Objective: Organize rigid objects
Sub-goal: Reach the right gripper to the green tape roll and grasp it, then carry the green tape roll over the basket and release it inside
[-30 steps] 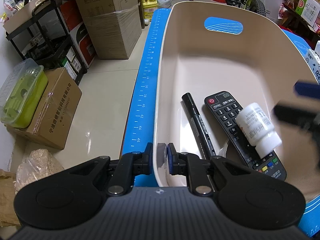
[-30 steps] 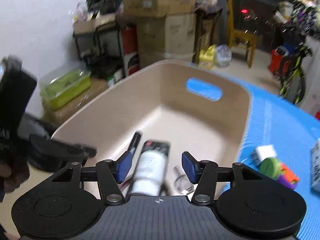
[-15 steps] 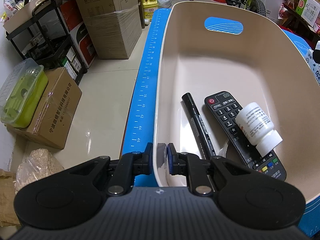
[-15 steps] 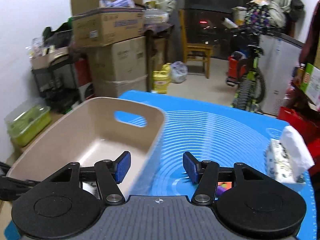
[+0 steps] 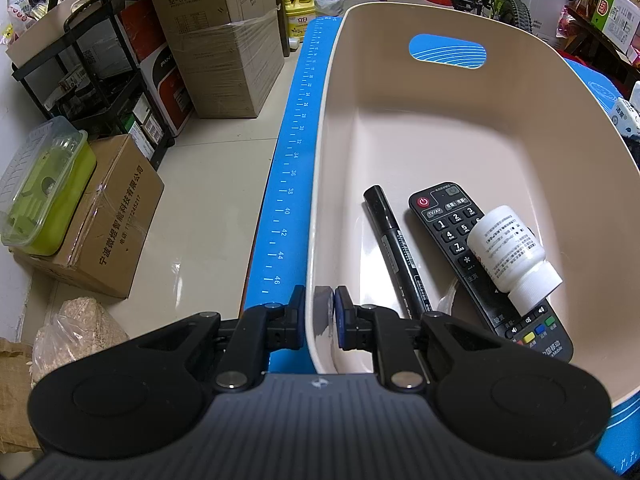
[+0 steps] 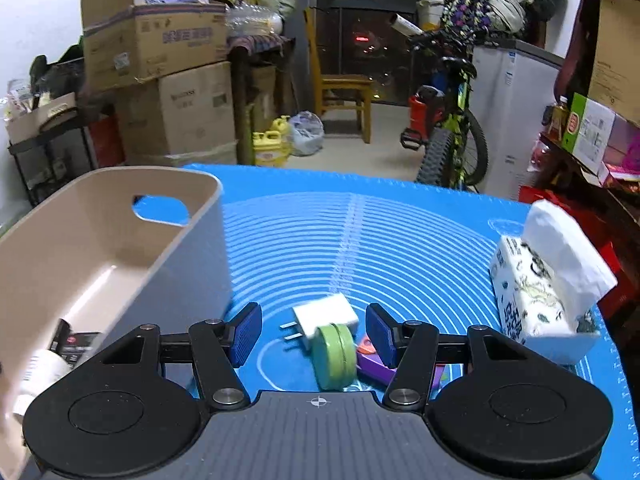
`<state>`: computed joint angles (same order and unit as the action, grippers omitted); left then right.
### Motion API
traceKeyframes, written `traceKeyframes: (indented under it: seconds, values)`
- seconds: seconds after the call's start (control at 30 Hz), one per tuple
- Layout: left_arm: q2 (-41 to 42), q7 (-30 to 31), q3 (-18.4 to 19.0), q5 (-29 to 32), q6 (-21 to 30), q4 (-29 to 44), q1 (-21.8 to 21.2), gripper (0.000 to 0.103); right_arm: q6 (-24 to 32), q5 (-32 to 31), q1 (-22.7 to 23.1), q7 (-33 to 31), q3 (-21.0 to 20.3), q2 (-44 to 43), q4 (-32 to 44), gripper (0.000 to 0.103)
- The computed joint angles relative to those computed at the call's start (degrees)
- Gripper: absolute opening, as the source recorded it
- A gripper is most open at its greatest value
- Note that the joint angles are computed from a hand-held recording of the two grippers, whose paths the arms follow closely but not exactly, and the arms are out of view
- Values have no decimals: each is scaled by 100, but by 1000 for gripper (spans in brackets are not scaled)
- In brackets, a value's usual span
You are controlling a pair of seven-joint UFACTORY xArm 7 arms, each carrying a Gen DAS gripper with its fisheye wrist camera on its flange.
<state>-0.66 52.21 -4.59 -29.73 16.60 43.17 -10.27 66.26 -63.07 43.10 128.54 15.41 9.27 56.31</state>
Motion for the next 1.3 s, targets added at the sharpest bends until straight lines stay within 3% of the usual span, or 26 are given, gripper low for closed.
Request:
traceKeyframes:
  seconds: [0.3,0.5,0.57,0.93,1.3]
  values:
    - [0,-12,-3,13,-2,-1,2,18,-450,-125,-158,505,-142,177,-287,61]
    - [1,-25,-3,28,-8,-1,2,18,-791,-281,-224,653,-223,251,-367,46]
    - [2,-16,-1,19,-3,2,4,18,-815,-239,-235,507,-232,311,-312,29]
    - [3,-7,-1,14,0,5,6,18,-320,96,-54,146,-185,186,-92,28]
    - [5,-9,-3,12,1,8,7,18,387,-674,202,61,90,-8,499,28]
